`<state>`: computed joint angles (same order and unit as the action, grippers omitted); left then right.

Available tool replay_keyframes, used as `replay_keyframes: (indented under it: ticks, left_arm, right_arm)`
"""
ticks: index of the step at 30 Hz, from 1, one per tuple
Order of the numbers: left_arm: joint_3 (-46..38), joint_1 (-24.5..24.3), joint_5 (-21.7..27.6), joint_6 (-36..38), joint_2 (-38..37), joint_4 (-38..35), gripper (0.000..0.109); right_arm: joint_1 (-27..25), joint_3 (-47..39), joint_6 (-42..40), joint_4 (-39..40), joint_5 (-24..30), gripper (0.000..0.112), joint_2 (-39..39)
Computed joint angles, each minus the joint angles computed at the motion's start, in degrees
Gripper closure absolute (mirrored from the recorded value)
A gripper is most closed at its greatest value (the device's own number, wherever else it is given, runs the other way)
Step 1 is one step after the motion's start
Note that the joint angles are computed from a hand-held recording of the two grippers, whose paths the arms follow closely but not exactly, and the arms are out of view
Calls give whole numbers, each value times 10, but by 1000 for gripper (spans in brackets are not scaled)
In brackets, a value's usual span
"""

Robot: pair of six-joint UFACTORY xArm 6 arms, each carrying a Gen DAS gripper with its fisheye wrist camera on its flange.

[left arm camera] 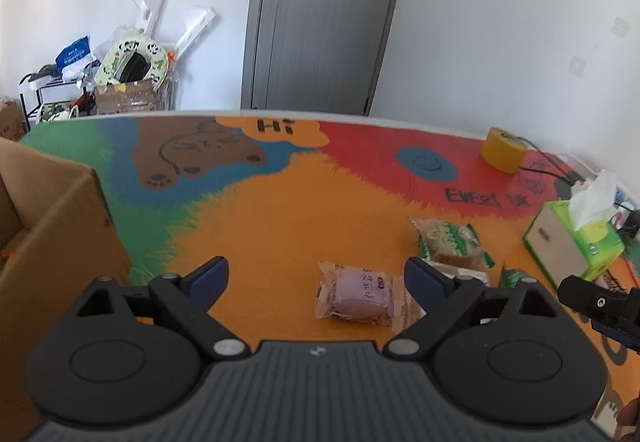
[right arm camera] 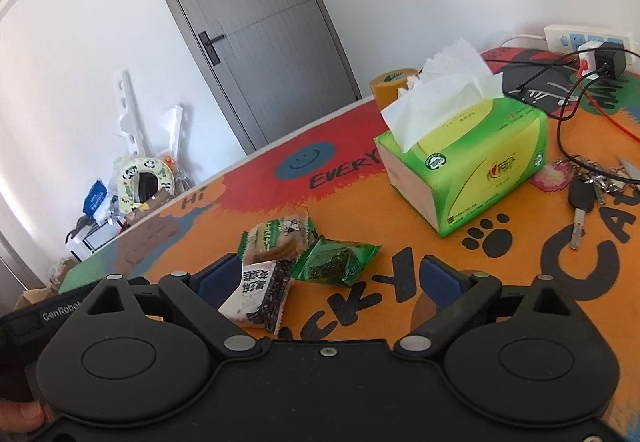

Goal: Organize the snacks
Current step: 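Move both tools back to the pile, left tool toward the pink packet, then close the left tool on the pink wrapped packet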

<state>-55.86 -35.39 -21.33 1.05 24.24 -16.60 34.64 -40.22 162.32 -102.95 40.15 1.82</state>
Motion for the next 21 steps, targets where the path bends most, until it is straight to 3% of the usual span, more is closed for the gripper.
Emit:
replay_keyframes:
  ticks: [9,14,17,20,21]
  left_arm:
    - [-63,-20,31,62,56,-84,19]
    - [-72,-23,27,51,70,-74,24]
    - [-72,-25,18,42,75,-61,31]
    - [-69,-22,7,15,77,-24,48]
    - [-66,-17,5,-7,76,2,58]
  right_arm:
    - [-23,-27,-3,-6,-24,16,32]
    - [-31,-34,6,-16,-32,16,43]
    - [-36,-40,10,-23,-38,16,52]
    - [-38,-41,15,-29,-40,16,54]
    - [-38,-41,16,-28,-41,16,53]
